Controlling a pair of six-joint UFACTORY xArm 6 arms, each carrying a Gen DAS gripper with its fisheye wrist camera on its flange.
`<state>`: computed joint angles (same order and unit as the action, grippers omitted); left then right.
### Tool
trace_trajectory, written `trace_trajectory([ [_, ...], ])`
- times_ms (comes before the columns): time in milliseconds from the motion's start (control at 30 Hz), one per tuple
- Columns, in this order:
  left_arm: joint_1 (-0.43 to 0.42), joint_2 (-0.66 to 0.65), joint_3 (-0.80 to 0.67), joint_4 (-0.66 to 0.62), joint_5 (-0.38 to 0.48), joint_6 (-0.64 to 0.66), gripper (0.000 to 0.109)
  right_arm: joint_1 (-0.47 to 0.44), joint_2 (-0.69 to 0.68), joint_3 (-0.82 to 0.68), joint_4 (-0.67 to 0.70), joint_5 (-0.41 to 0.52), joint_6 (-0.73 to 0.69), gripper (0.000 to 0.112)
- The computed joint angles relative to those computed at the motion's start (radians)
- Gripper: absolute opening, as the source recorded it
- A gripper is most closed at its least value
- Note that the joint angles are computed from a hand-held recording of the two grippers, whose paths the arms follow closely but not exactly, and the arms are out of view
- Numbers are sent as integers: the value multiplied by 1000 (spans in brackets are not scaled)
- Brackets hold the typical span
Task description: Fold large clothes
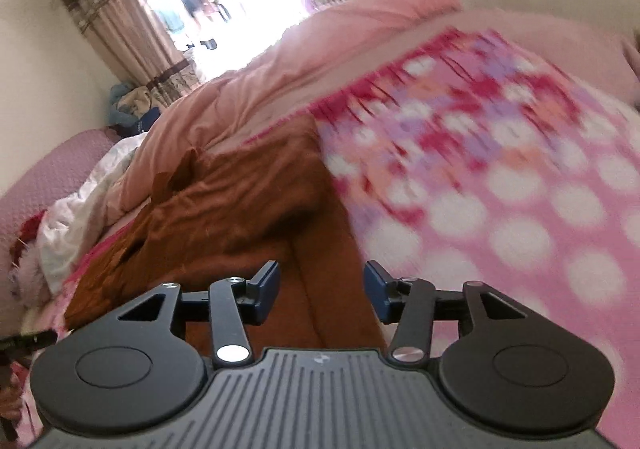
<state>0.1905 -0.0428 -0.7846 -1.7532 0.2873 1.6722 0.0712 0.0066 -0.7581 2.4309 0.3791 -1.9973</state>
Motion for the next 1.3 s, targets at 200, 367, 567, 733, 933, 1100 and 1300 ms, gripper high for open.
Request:
trace_trajectory([
  [200,183,-161,222,-42,52,-29,70,-88,-109,221,-110,123,125,59],
  [367,293,-203,312,18,131,-127,70,-95,-120,290,-177,182,178,59],
  [567,363,-187,347,46,258,-184,70,-68,-94,276,-159,219,176,61],
  [733,375,-206,360,131,307,-264,69,-30,-96,266,-98,172,119,63],
  [933,370,-203,363,99,311,-284,33,-40,-104,291,-74,201,111,57],
  [1100,407,-231,376,142,350,-336,11,-26,-143,304,6,175,39,13],
  [1300,402,-208,380,155,327,-303,15,-62,-204,355,-25,187,57,11],
])
